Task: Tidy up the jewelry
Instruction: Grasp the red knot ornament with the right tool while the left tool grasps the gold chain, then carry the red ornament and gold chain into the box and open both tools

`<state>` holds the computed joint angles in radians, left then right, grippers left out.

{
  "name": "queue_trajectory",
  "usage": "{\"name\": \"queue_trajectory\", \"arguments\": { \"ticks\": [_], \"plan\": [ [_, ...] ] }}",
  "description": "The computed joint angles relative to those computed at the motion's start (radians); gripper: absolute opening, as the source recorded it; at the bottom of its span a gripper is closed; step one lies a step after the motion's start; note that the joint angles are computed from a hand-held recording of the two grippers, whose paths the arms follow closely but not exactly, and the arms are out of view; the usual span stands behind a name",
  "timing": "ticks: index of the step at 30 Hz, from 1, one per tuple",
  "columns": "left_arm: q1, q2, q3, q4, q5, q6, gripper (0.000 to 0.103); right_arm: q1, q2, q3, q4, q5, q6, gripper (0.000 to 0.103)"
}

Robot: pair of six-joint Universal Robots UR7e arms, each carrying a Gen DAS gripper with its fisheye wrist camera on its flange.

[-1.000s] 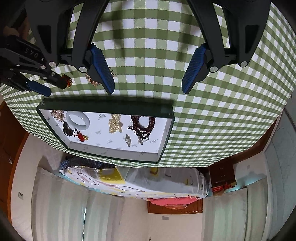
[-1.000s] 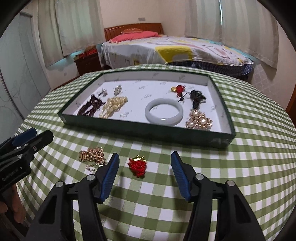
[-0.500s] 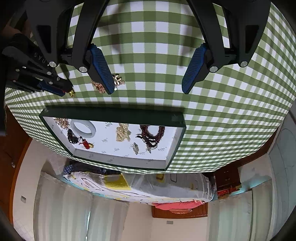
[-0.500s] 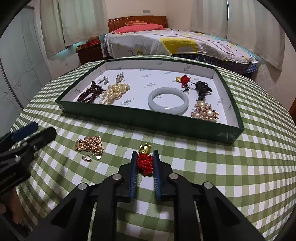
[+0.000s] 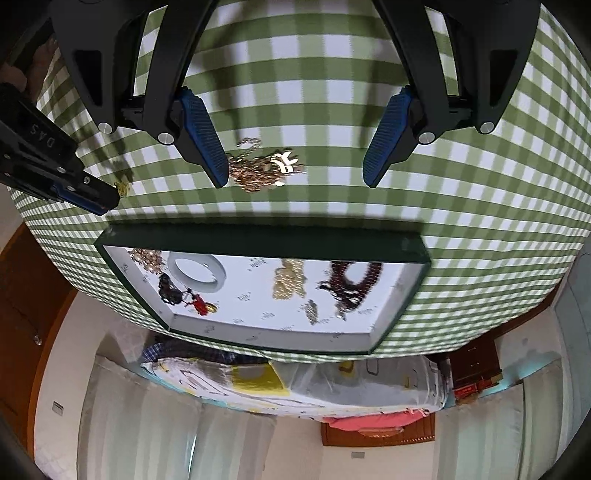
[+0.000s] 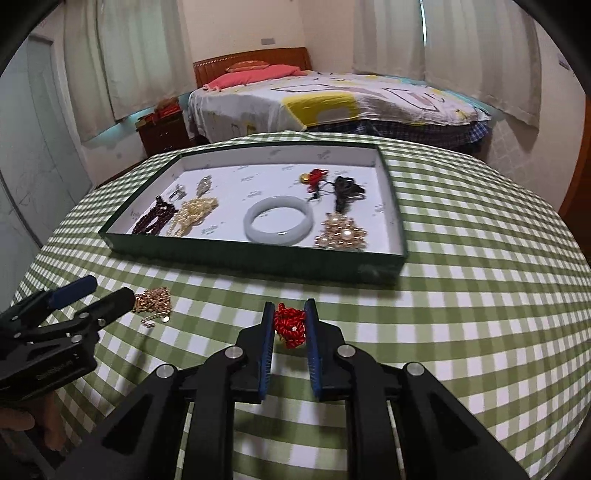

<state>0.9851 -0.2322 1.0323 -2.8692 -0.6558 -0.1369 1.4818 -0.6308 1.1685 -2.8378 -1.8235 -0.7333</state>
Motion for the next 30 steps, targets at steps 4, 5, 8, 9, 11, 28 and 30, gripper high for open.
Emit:
{"name": "queue_trajectory", "arguments": {
  "ticks": [4, 5, 8, 9, 11, 28, 30],
  "plan": [
    [0.009, 0.025, -0.058, 0.076, -0.023, -0.041, 0.073, -0.009, -0.004, 0.000, 0.007, 0.011, 0.012, 0.017],
    [0.011, 0.031, -0.071, 0.095, -0.025, -0.051, 0.073, -0.011, -0.005, 0.001, 0.009, 0.014, 0.015, 0.017],
    [0.017, 0.038, -0.095, 0.147, -0.032, -0.086, 0.073, -0.015, -0.005, -0.001, 0.014, 0.021, 0.022, 0.017],
    [0.019, 0.039, -0.102, 0.160, -0.033, -0.096, 0.073, -0.015, -0.004, -0.004, 0.018, 0.023, 0.025, 0.017],
    [0.019, 0.043, -0.108, 0.164, -0.033, -0.092, 0.073, -0.018, -0.005, -0.005, 0.020, 0.029, 0.031, 0.017],
    [0.018, 0.036, -0.084, 0.097, -0.100, -0.009, 0.009, -0.023, -0.004, -0.008, 0.026, 0.037, 0.040, 0.017],
    [0.015, 0.035, -0.078, 0.087, -0.096, 0.002, 0.005, -0.023, -0.004, -0.008, 0.025, 0.037, 0.040, 0.017]
  ]
}}
